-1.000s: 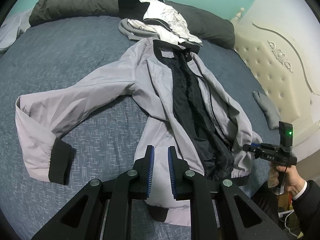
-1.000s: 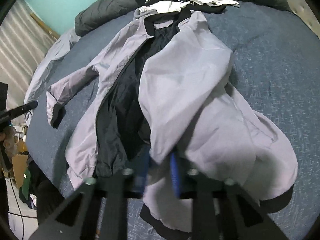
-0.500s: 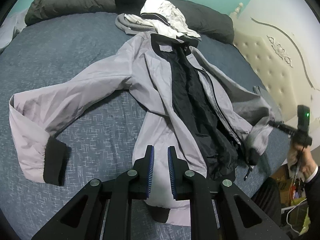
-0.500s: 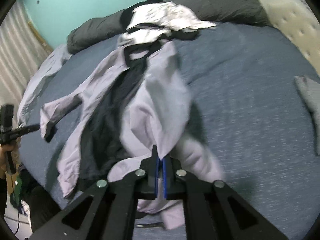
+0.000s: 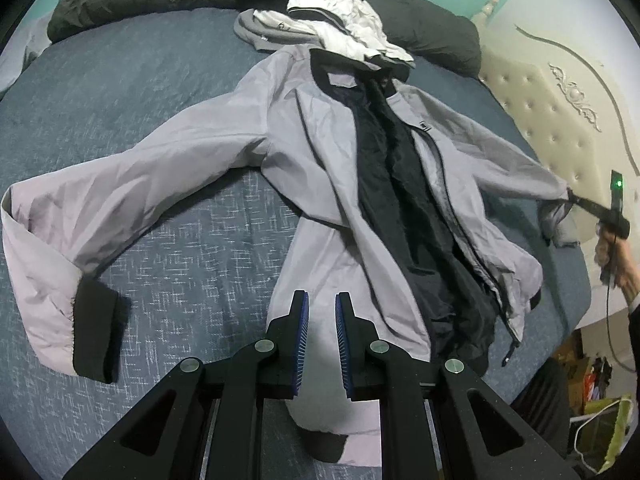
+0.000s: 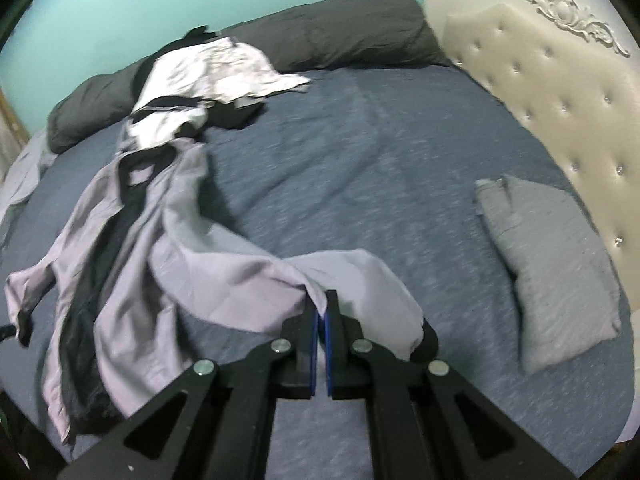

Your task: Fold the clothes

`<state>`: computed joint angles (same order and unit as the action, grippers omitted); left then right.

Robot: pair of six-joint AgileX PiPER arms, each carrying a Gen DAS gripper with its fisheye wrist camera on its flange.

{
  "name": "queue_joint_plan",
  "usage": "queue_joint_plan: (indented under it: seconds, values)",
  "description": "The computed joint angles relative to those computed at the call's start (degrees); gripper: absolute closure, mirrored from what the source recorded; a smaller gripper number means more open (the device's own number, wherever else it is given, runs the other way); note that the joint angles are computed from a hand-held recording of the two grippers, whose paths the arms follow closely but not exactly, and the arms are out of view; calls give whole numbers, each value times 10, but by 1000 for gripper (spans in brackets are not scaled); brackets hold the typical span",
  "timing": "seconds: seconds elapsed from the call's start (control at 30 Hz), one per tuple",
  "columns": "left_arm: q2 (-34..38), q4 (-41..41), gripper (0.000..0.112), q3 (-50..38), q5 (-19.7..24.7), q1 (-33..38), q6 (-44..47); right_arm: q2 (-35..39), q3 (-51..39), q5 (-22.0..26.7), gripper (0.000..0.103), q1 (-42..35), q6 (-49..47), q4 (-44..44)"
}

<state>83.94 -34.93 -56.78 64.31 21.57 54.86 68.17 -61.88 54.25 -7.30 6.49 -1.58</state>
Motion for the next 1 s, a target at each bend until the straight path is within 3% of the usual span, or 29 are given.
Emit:
queue_joint_plan:
  seconds: [0.37, 0.67, 0.83, 0.93, 1.0]
  values:
    - [67, 26, 98, -29, -59, -26, -42, 200, -191, -20, 101, -160, -65, -13]
    - [111, 40, 98, -47, -90, -69, -77, 331, -300, -26, 101, -174, -15, -79]
    - [131, 37, 98, -49, -98, -86, -84, 309, -221, -81, 95, -137, 13, -134]
    - [133, 29, 98, -41, -95, -82, -74, 257, -148, -111, 90, -137, 21, -128]
    - [126, 28, 98, -33, -90, -77, -69, 209, -99, -123, 78, -145, 22, -105]
